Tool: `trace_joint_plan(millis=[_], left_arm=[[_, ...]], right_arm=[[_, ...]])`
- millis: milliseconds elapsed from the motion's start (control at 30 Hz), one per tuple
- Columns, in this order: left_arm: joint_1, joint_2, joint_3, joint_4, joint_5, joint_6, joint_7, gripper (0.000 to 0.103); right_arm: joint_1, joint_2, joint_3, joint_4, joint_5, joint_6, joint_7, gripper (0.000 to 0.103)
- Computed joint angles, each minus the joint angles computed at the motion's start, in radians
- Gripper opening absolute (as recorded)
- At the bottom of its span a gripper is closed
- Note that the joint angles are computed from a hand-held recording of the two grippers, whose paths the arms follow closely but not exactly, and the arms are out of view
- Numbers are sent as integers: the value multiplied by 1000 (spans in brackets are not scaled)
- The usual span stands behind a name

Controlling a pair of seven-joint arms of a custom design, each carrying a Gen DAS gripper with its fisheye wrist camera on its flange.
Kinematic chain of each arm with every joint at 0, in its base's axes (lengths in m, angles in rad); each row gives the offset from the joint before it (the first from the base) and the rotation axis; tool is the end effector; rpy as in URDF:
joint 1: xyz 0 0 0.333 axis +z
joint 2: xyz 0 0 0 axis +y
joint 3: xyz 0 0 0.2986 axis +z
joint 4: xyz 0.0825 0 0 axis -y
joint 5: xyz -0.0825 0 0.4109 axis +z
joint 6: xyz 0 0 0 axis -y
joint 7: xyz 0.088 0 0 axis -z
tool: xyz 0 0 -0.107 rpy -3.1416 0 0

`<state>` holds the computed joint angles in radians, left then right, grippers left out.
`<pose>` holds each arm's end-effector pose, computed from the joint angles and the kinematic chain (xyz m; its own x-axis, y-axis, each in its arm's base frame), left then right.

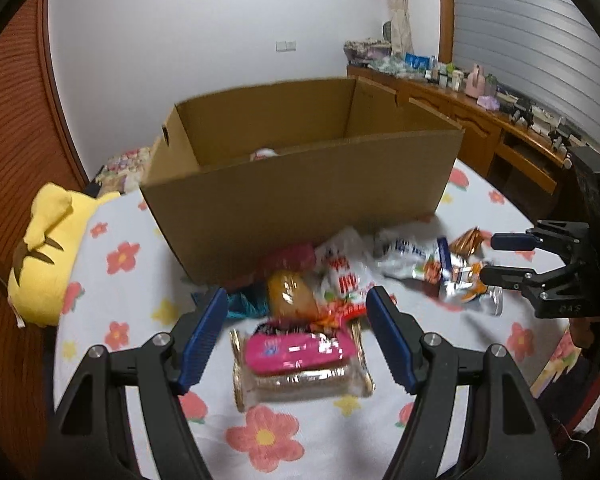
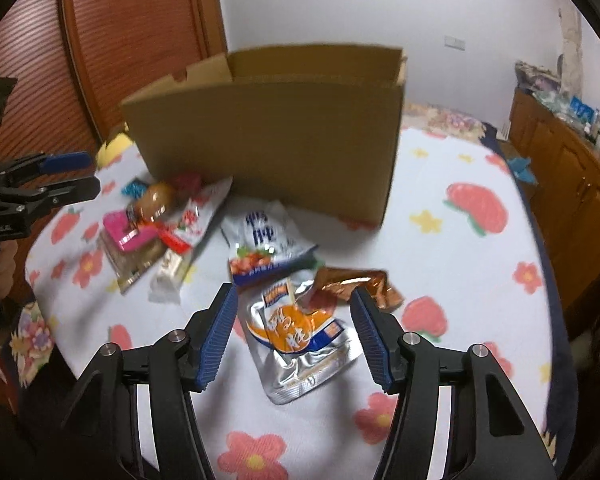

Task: Organize snacks
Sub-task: 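Move the right tool to the silver duck pouch while the left tool approaches the pink-wrapped bread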

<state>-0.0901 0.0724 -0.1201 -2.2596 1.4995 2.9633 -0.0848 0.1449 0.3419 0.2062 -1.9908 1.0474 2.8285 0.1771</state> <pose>0.5230 -0.1805 0.3221 0.0267 -0.9996 -0.0016 -0.6889 -0.0172 -0.7246 0.6202 0.1752 0.2935 0.7113 -0.7018 -0.0399 -0.5420 -0.5114 -0.6669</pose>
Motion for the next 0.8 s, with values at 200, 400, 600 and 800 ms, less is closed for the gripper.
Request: trace_joint_plan(millis=[200, 400, 600, 800], left_arm=[[0, 28, 7, 0, -8, 26, -3, 72], [-4, 49, 16, 0, -8, 37, -9, 72], [-3, 77, 27, 20, -32, 41, 7, 66], [-6, 115, 46, 49, -111, 63, 87, 55]], right_arm=[[33, 48, -24, 28, -150, -11, 78, 60], [35, 74, -30, 45, -279, -23, 171, 60], [-13, 60, 43, -9, -232, 77, 83, 63], [-43, 69, 79, -4, -150, 94, 0, 64]])
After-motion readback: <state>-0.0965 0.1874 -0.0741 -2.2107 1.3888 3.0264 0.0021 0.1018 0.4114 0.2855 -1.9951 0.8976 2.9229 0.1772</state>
